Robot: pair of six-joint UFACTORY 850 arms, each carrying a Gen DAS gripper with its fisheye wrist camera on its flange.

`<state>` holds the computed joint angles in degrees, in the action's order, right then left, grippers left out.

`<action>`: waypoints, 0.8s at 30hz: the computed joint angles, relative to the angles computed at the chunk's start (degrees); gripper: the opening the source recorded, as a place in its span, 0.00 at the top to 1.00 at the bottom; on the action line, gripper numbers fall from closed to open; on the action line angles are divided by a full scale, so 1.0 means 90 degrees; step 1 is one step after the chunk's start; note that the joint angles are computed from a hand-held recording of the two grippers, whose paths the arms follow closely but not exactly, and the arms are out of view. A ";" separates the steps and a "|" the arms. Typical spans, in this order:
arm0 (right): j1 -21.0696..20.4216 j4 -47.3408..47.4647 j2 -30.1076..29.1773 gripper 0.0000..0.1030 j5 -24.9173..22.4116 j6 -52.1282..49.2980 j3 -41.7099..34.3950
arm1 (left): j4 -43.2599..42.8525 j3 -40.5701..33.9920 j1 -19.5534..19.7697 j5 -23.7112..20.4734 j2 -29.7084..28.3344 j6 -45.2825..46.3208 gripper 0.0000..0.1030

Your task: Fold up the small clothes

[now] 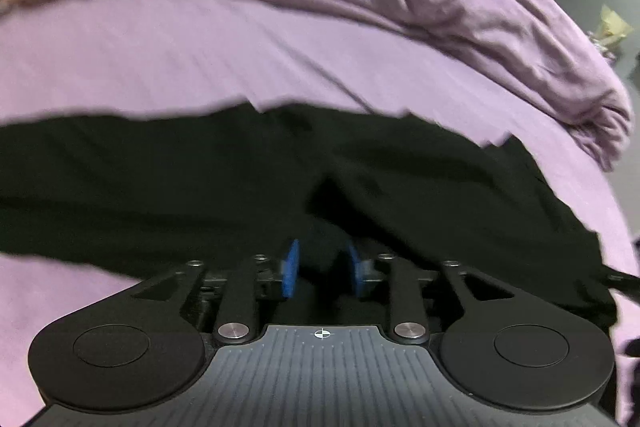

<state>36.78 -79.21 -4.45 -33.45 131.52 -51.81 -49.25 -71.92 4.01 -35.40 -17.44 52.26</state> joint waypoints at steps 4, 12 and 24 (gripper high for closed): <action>-0.0010 0.0541 -0.0619 0.94 0.0543 -0.0889 -0.0548 | 0.0352 0.0026 -0.0121 0.0187 -0.0045 -0.0198 0.62; 0.0193 0.0691 -0.1523 0.95 -0.0597 -0.1625 -0.1332 | -0.0381 0.0109 -0.0030 0.0192 -0.0066 0.0721 0.92; 0.0536 0.0127 -0.1393 0.94 -0.0364 -0.1200 -0.1373 | -0.0734 0.0258 0.0143 0.0089 -0.0002 0.1359 0.93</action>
<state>41.60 -78.06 -16.99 -36.72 120.72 -64.16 -55.86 -69.59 5.29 -34.60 -17.46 64.49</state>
